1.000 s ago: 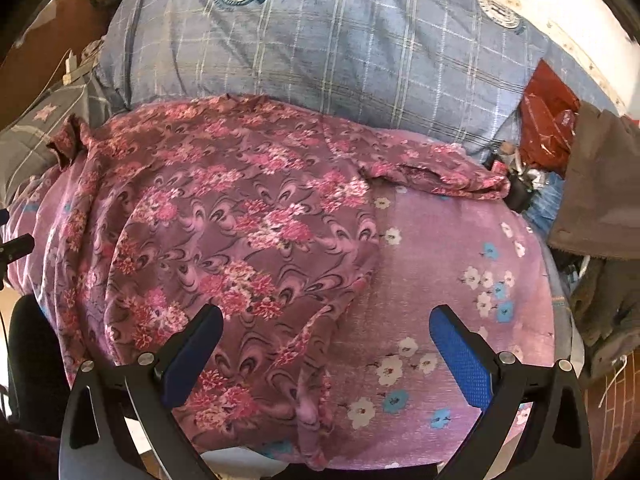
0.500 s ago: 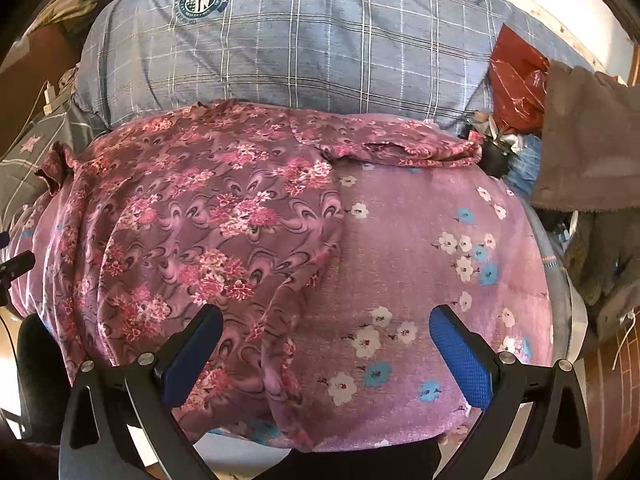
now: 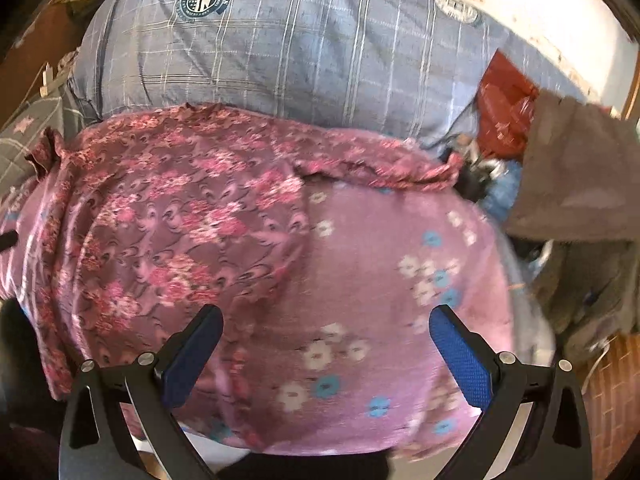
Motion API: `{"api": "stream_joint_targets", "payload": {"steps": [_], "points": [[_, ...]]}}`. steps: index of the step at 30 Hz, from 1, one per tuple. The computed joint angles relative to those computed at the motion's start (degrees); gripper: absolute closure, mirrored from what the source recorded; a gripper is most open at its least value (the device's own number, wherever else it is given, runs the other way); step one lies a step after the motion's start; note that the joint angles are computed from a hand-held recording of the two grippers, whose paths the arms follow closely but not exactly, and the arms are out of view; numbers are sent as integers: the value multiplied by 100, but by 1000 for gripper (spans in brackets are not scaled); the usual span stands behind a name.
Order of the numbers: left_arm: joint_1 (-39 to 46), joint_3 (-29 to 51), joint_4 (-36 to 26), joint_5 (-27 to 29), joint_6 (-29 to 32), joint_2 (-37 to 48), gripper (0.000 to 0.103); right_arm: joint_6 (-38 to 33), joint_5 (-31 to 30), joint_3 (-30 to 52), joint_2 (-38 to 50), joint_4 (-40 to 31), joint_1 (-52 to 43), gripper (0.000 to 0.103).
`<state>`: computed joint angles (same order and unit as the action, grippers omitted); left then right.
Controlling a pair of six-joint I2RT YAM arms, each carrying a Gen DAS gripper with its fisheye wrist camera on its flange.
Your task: Fold small clothes
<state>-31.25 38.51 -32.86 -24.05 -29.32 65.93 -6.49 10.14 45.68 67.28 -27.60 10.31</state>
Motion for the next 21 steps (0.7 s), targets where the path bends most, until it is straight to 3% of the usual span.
{"api": "stream_joint_targets", "payload": {"steps": [4, 8, 21], "points": [[239, -33, 58, 202, -27, 54, 0, -241, -65, -2, -46, -25, -303, 0], [257, -11, 144, 467, -94, 296, 0, 87, -422, -117, 125, -57, -342, 0], [45, 182, 210, 462, -122, 749, 0, 292, -541, -175, 510, 166, 61, 0]]}}
